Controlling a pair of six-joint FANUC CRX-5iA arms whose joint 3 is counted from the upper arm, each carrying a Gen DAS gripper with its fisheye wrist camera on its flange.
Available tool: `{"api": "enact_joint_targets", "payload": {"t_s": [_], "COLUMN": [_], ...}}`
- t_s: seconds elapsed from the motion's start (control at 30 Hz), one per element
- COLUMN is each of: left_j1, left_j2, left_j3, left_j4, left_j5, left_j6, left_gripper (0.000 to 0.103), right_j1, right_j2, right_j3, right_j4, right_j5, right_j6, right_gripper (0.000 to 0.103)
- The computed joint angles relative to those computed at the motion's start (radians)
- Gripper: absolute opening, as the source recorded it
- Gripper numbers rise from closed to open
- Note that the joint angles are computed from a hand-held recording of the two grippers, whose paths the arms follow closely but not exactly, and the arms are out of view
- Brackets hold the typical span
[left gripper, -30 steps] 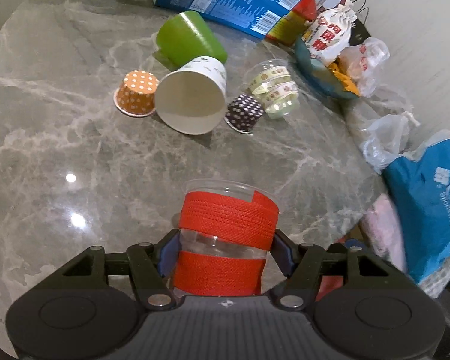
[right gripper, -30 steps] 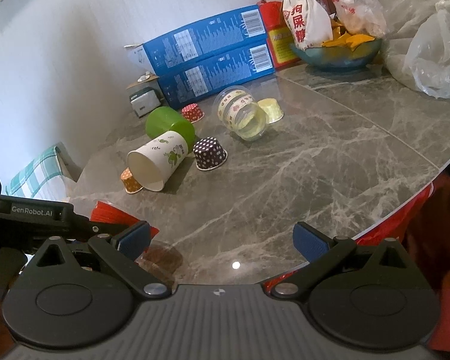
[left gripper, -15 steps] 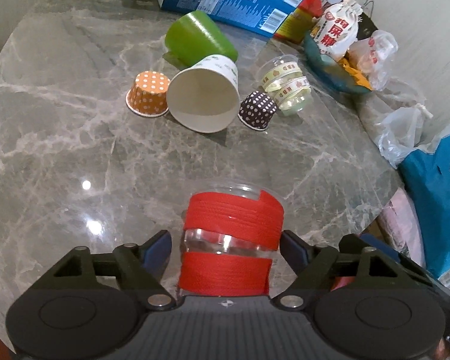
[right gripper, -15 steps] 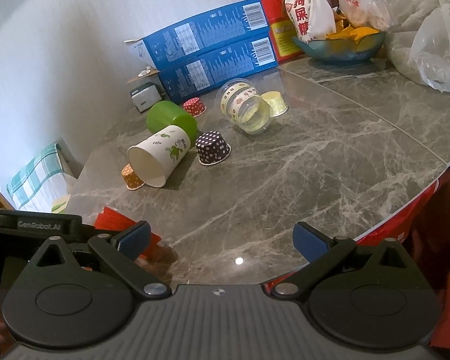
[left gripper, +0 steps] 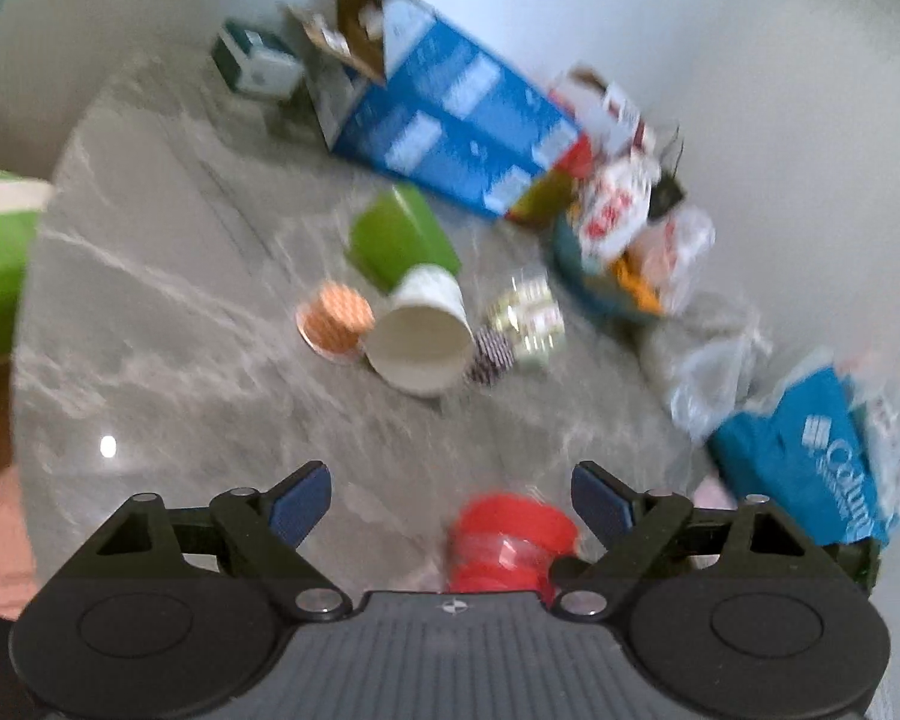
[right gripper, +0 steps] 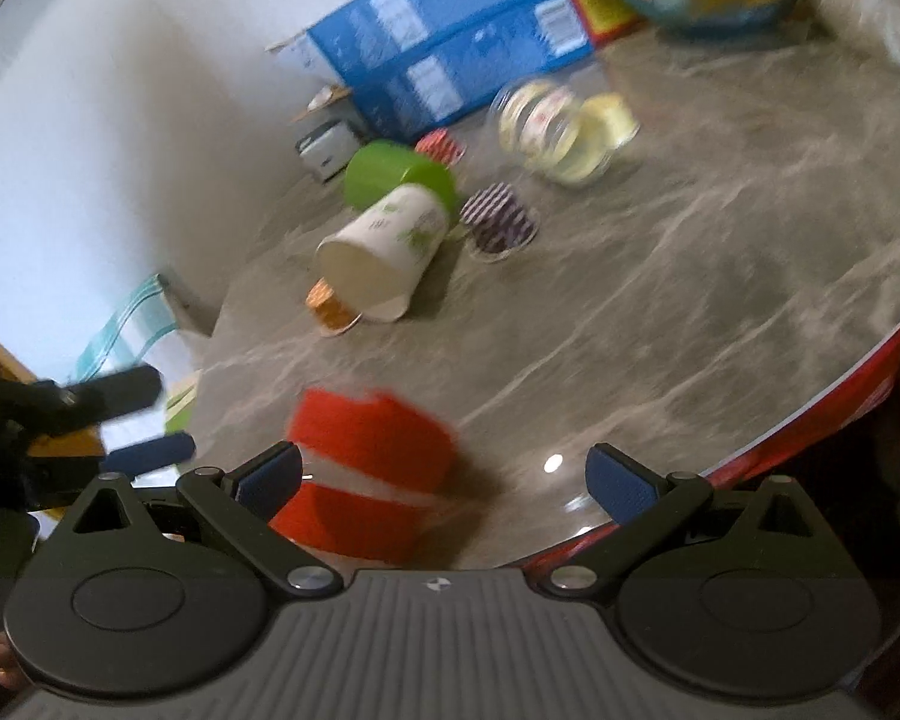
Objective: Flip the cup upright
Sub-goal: 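Grasp the red-banded cup with the right tool while the left tool opens and releases it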
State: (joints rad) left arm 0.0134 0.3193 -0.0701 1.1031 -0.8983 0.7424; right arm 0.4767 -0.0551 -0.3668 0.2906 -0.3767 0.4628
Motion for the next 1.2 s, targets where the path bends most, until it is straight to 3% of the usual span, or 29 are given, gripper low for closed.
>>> {"api": "enact_joint_targets", "payload": {"t_s": [0.2, 0.3, 0.53, 0.83, 1.2], "left_j1": [0.026, 0.039, 0.062, 0.075, 0.076], "left_j2": [-0.003, 0.004, 0.009, 0.011, 0.025], "left_j3": [-0.039, -0.051, -0.068, -0.07, -0.052], "left_j4": [0.091, 0.12, 0.152, 0.144, 0.114], "left_j5": [-0.008, -0.036, -0.063, -0.086, -0.11], "left_j6": [-0.099, -0.127, -0.165, -0.182, -0.178], "left_gripper": [0.09, 0.09, 0.09, 0.09, 0.09], "right_j1": [0.006, 0.016, 0.045, 0.051, 0.046], "right_j2": [0.039, 0.059, 0.095, 0.153, 0.196], "right_j3": [0.053, 0.081, 0.143, 0.266, 0.359], "right_j4": [-0.044, -0.021, 0.009, -0.041, -0.079], "right_j5": [-0.024, -0.069, -0.181, -0.336, -0.424], "right_j6": [-0.038, -0.058, -0.033, 0.141, 0.276], "right_gripper": [0.1, 0.075, 0.074, 0.071, 0.067]}}
